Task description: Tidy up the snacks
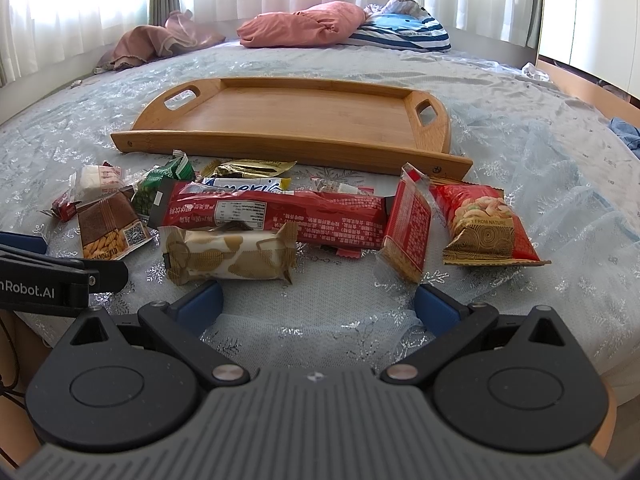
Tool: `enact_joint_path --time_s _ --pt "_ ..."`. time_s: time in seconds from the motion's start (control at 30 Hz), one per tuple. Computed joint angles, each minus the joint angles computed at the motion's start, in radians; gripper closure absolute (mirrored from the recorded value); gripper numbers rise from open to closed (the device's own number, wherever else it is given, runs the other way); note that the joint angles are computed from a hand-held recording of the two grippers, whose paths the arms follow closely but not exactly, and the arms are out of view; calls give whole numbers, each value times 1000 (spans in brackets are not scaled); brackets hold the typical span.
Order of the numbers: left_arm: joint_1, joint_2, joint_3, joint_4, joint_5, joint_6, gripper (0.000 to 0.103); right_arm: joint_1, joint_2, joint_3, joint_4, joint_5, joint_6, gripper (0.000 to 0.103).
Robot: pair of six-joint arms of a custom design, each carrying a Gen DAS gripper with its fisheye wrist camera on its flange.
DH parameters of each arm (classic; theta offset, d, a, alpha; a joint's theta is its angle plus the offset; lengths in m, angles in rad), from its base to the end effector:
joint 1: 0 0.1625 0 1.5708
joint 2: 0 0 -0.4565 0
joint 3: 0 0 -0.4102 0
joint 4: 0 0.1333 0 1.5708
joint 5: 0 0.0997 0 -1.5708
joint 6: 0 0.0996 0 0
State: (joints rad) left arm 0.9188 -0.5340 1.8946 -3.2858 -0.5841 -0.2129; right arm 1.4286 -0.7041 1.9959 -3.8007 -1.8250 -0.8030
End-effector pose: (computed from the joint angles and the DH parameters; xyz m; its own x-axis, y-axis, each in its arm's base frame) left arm -0.1867 -0.6011 -0.0232 -0.7204 -0.0554 -0.6914 0.4265 0.7507 -0.5045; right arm 0.0225 -0.6069 0.0871 -0.7058 -0.1864 0.6835 -0.6104 0.6497 -0.4531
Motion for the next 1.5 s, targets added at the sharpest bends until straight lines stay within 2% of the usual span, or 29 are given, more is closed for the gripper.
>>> enact_joint_path --time_s 0.63,0.87,1.03,1.17,1.2,1.33,1.5 --pt "4 29 -3 -84 15 70 0 -16 25 12 -86 38 -27 0" --pt "0 10 4 -50 -2 69 0 -16 26 22 -115 49 -15 0" --pt "-9 9 32 -131 -18 126 12 -26 17 40 -146 93 27 0" --pt "-18 18 38 -213 -3 167 39 -47 -8 65 -144 165 76 0" --pt "-21 22 37 -235 4 187 42 -52 -11 71 -149 184 81 0" --pt "-28 53 21 -353 14 328 42 -57 -15 82 -168 215 64 1" --pt "-19 80 2 -466 -36 482 40 -54 -2 89 -188 227 6 3"
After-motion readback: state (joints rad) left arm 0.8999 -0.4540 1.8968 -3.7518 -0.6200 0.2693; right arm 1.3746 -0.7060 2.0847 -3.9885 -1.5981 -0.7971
